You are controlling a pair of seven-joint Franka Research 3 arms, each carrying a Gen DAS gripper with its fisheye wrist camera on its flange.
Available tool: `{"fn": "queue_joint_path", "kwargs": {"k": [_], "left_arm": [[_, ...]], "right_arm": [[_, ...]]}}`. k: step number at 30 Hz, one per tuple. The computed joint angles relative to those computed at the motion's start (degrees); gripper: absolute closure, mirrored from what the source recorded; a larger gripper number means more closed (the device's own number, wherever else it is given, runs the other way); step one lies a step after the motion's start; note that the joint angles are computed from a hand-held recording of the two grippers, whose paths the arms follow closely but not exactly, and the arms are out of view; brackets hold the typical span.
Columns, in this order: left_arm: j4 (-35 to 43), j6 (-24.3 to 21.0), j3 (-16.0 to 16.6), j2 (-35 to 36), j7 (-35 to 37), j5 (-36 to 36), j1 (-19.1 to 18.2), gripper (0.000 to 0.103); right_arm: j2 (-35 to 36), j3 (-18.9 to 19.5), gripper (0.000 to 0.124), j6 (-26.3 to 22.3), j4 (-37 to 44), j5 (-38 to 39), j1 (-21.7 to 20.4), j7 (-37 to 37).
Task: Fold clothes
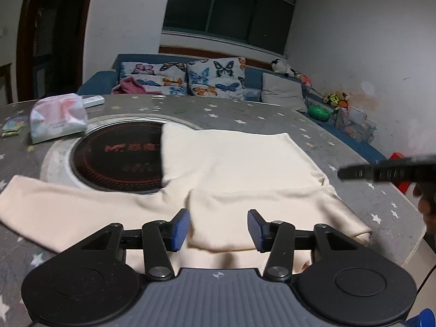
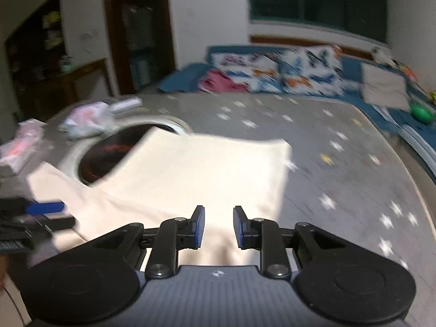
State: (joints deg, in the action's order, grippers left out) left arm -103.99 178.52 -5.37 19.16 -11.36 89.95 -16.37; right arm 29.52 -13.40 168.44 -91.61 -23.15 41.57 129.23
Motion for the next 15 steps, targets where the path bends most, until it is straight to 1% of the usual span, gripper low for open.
{"fn": "queue_joint_path", "kwargs": {"k": [1,3,6,10,13,14,15], "left_arm": [[0.48,-0.07,-0.34,0.57,2.10,-1.81,0.09,0.055],[1.44,0.17,-0.39,1.72,6.37,-5.50,-0.17,0.057],[2.48,0.55,-0.28,3.28,12.72,-11.52,-0.69,0.057],[2.82,-0.73,-1.46,4.84,21.58,-20.28,-0.44,0.057],[2.32,-1.84,-1.35,5.20,25.51,-24.86,-0.86,0.057],[2.00,-1.73,-0.84,5.14,26.07,-25.71,-1.23,0.059],[1.69,-1.50,-0.26,5.04,26.54,-26.47,-1.64,0.059]], "right_arm": [[-0.31,-0.70,0.102,-0.21,-0.98,-0.33,0.43,0.73],[-0.77,-0.74,0.104,-0.16,-2.54,-0.40,0.32,1.45],[-0.65,-1.04,0.106,1.63,-3.60,-0.63,0.44,2.38],[1.82,-4.38,0.109,3.70,-1.26,-2.15,2.98,3.74],[3.76,-3.17,0.111,3.63,1.03,-0.19,1.92,1.21],[4.56,-2.76,0.111,2.99,1.92,0.61,1.53,0.21],[5.12,-2.31,0.111,2.29,2.53,1.47,1.11,-0.65]]}}
